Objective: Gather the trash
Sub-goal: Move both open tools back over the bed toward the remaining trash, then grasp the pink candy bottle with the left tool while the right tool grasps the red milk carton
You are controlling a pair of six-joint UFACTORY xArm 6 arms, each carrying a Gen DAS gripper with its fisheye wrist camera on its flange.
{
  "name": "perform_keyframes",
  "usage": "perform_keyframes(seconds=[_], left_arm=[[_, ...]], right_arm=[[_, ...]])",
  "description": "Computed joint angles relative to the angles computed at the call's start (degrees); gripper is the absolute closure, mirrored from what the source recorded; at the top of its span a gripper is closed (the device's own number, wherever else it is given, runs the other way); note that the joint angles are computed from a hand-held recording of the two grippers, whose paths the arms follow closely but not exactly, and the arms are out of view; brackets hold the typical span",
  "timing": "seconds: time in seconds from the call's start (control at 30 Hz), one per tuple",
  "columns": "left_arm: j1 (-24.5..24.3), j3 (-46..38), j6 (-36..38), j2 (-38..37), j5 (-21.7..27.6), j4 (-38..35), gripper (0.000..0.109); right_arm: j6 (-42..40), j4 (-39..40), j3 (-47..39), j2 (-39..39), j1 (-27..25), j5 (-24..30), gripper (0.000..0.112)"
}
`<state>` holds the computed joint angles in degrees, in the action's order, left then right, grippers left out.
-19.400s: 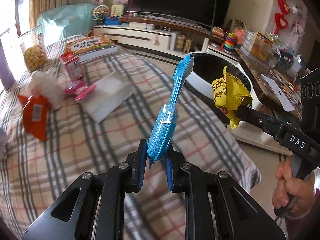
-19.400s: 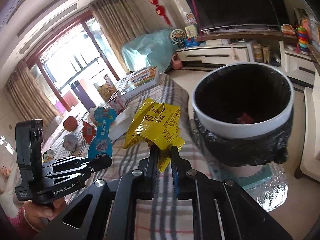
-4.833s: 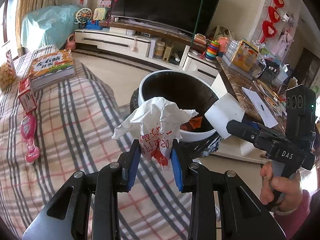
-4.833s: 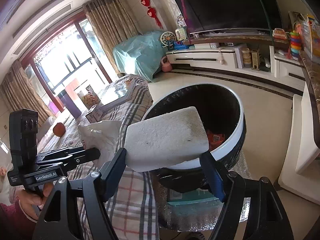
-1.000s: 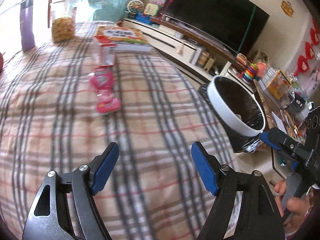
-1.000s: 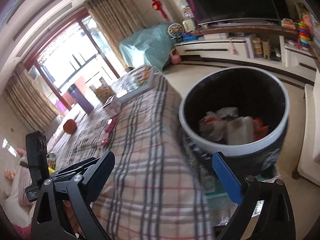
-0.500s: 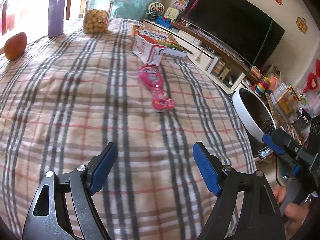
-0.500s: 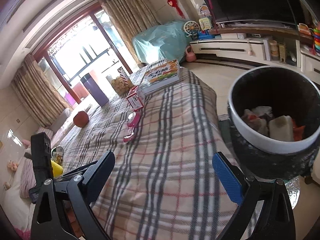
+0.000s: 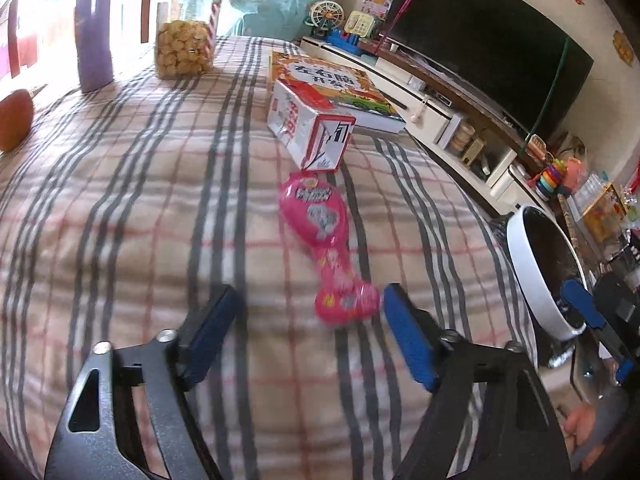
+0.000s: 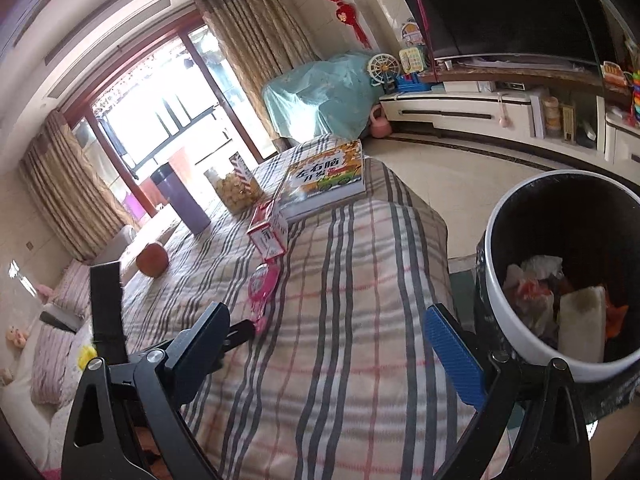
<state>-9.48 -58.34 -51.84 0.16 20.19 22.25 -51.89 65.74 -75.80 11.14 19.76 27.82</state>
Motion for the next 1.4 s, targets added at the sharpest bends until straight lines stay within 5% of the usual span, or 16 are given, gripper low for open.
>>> perform_keyframes(seconds=[0.1, 0.23, 0.43, 0.7, 1.07, 1.13, 1.2, 1.4], left_arm=[[0.1, -2.5, -0.6, 2.3, 1.3, 1.8, 0.055], [0.4, -1.8, 1.5, 2.1, -0.4, 1.2, 0.091], [2.0, 6.2, 8.2, -4.6, -5.2, -6.8, 0.104], [5.8, 16.6, 13.1, -15.4, -4.9, -11.1, 0.105], [7.9, 19.5, 20.4, -15.1, -9.1, -22.6, 0.102], [8.0, 18.9, 19.9, -14.5, -9.3, -22.2, 0.101], [8.2, 18.5, 19.8, -14.1, -9.4, -22.5, 0.101], [8.7, 17.7, 19.3, -13.0, -9.4, -22.5, 0.092]], right_arm=[[1.5, -0.7, -2.4, 2.2, -0.2, 0.2, 0.014], [3.0, -1.2, -4.7, 4.5, -0.1, 0.4, 0.014], [5.4, -4.6, -8.0, 8.2, 1.8, 1.1, 0.015], [12.2, -15.2, -17.1, 16.0, 6.2, 2.7, 0.029], [26.4, -31.3, -43.1, 34.2, 9.8, 3.8, 0.039], [29.1, -33.5, -50.1, 38.5, 9.8, 7.0, 0.051], [31.1, -35.0, -55.3, 41.7, 9.7, 10.5, 0.081], [19.8, -23.7, -36.7, 29.8, 9.0, 6.2, 0.080]])
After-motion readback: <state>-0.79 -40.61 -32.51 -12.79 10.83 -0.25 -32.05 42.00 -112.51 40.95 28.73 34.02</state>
